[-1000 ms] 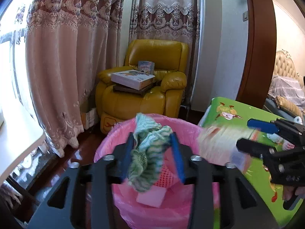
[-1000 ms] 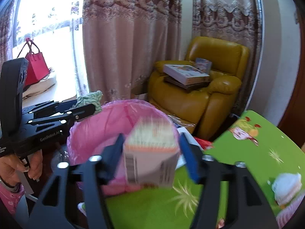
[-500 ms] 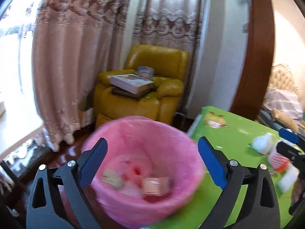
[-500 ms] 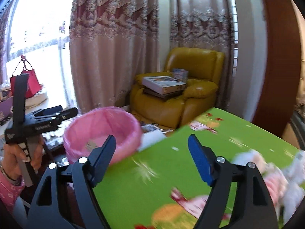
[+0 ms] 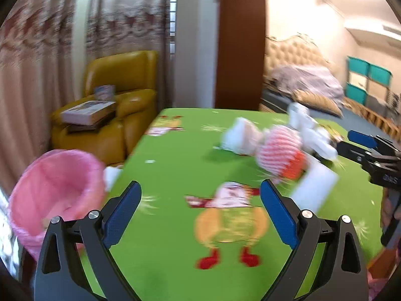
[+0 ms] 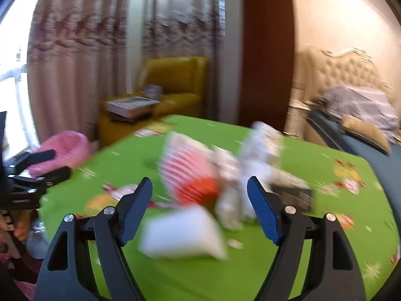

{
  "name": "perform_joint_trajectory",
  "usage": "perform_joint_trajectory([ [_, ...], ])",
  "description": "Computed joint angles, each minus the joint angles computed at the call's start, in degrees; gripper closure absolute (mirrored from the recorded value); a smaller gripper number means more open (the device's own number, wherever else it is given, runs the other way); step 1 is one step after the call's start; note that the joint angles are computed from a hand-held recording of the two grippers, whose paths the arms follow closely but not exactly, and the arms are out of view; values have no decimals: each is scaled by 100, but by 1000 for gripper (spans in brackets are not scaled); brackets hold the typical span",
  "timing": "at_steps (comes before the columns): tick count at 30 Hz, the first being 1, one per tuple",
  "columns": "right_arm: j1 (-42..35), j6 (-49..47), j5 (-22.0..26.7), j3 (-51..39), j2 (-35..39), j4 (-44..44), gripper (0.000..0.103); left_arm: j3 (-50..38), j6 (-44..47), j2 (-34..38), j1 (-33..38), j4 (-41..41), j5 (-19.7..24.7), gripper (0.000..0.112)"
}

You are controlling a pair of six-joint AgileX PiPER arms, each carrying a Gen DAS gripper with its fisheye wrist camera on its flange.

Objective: Collect trash
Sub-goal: 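Move both open tools back over the remaining trash on the table, then grasp the pink foam net with the left tool while the right tool grasps a white tissue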

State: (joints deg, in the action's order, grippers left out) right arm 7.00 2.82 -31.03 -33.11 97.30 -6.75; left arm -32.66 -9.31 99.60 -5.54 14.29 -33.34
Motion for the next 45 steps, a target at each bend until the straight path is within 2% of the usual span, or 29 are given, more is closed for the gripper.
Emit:
perform_joint_trajectory([
  [3, -434, 111, 9, 34, 253, -232, 42, -24, 101, 169, -391, -358, -153, 23],
  [4, -493, 37, 145, -51, 370, -143, 49, -85, 74, 215, -450, -385, -132, 23],
  [6, -530, 66, 528, -303, 589, -19, 56, -221, 192, 336, -621, -608, -38, 23],
  [10, -543, 479, 923, -733, 895, -251, 57, -246, 434, 412, -720, -843, -89, 23],
  [14, -68, -445, 1474, -1313, 1160, 832, 57, -225, 260, 469, -516, -570, -155, 23],
  [17, 207, -1253, 1669, -1683, 1346, 1750, 57, -210, -10, 530, -323, -257, -204, 23],
  [25, 234, -1457, 2240, -2648, 1712, 2278, 60, -211, -176, 632, -49, -23, -218, 23],
  [28, 205, -1377, 2206, -2556, 1665, 2182, 63, -163, -146, 630, -57, -58, -271, 23],
  [35, -310, 8, 1717, -1668, 1193, 674, 64, -173, 60, 684, -249, -259, -235, 23],
  [38, -551, -83, 1497, -1331, 939, 732, 64, -237, -20, 703, -337, -206, -181, 23],
  [39, -682, 179, 1442, -1255, 882, 480, 64, -249, -73, 697, -382, -168, -168, 23],
  [40, -787, 373, 1440, -1216, 842, 301, 64, -261, -98, 701, -415, -144, -163, 23],
  [43, -928, 166, 1431, -1134, 800, 488, 64, -320, 19, 730, -644, -231, -107, 23],
  [45, -1011, 462, 1413, -1087, 808, 139, 62, -381, 141, 776, -817, -378, -68, 23],
])
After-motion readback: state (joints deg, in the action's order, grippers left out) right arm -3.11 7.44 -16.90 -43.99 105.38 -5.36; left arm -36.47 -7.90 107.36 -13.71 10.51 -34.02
